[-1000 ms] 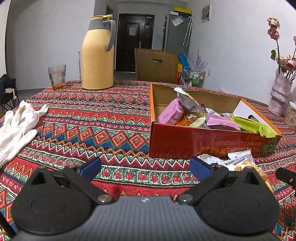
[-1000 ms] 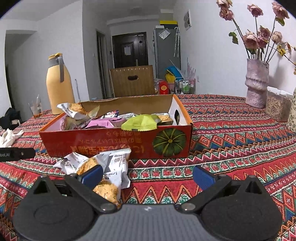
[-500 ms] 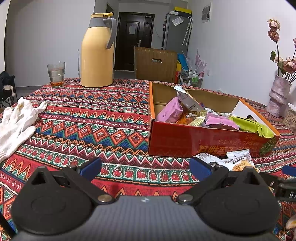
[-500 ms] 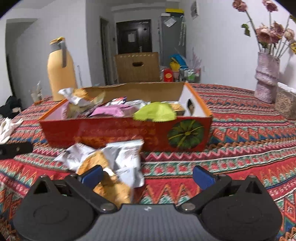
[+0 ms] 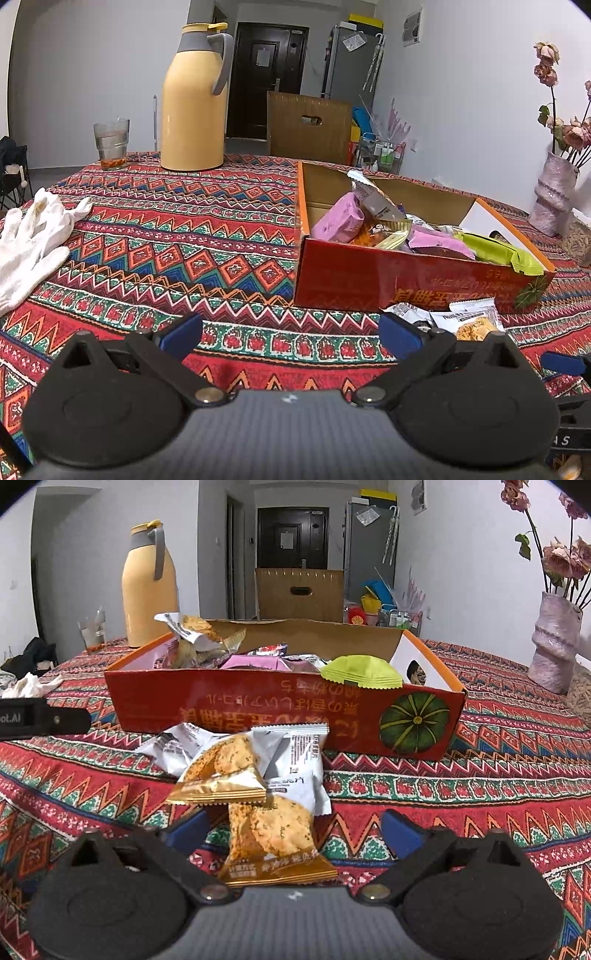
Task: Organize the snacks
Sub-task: 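Grasp a cookie packet with the right tool, then grasp a white oat-cookie packet with the left tool while the right tool holds its packet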
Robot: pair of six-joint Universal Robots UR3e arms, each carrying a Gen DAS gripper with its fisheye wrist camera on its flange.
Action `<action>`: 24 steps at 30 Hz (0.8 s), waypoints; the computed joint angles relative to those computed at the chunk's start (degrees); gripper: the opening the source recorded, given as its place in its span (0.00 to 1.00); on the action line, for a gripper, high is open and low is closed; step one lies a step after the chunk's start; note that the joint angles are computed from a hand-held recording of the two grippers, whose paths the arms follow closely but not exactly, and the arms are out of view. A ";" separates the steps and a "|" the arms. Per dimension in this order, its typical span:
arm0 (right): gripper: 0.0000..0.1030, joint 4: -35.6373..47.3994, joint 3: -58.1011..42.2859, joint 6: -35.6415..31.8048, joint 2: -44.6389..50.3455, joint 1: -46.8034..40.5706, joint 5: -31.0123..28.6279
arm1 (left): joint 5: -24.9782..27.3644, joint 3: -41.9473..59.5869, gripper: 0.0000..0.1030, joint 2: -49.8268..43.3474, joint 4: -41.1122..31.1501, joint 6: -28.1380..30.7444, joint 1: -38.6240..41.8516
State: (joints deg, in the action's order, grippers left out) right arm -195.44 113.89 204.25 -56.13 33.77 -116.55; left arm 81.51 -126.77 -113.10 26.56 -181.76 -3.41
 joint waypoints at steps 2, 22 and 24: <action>0.71 -0.31 0.36 -0.56 -0.22 0.05 0.46 | -0.20 -0.01 1.00 0.00 0.01 0.08 0.04; 0.41 -13.77 13.63 -0.86 -6.36 -2.27 -1.68 | 0.28 1.00 1.00 -0.12 -2.13 -0.12 -0.14; 0.41 -16.34 15.80 -1.16 -7.02 -4.04 -1.46 | -0.41 1.14 1.00 0.56 -3.20 0.25 -0.03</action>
State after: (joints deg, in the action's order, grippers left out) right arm -211.78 129.69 203.09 -63.15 29.73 -118.02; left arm 81.10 -125.63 -112.54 23.36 -181.51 -3.44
